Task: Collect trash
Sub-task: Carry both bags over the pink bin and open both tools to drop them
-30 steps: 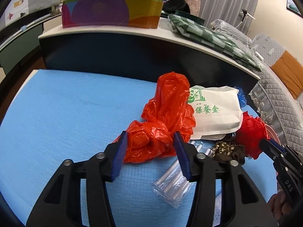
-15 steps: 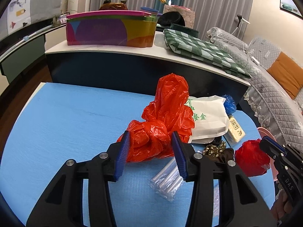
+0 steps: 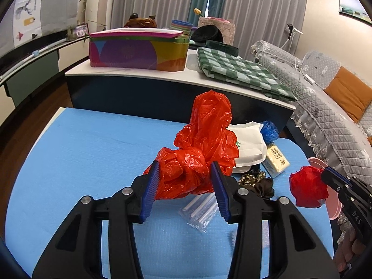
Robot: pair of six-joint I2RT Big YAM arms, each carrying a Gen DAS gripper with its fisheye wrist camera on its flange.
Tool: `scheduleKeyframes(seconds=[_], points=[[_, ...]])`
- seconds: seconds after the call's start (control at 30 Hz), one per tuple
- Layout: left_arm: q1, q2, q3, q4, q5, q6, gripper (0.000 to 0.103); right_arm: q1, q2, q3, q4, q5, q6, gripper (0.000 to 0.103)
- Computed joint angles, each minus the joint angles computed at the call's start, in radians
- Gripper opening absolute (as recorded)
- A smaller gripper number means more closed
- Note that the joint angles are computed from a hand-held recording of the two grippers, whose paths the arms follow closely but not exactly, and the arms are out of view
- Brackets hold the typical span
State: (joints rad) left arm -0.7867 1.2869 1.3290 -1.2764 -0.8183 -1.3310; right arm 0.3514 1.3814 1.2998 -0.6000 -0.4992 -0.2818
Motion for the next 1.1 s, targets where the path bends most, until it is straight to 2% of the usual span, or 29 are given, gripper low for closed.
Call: scheduleKeyframes(seconds=[0.2, 0.6, 0.93, 1.1], points=[[-0.03, 0.016, 0.029, -0.033, -0.019, -0.025, 0.044, -0.021, -0.032, -0.013, 0.012, -0.01, -0.002, 0.008], [-0.11, 0.091, 0.098, -0.103, -0.065, -0.13, 0.044, -0.091, -0.079, -0.024, 0.026, -0.049, 0.01, 0.008], [-0.149, 0.177, 0.178, -0.071, -0.091, -0.108, 0.044, -0.187, -0.089, -0.016, 0.031, -0.083, 0.011, 0.008], [-0.158, 0.228, 0.225, -0.032, -0.079, -0.05, 0.044, -0.241, -0.085, -0.001, 0.038, -0.087, 0.016, 0.008]])
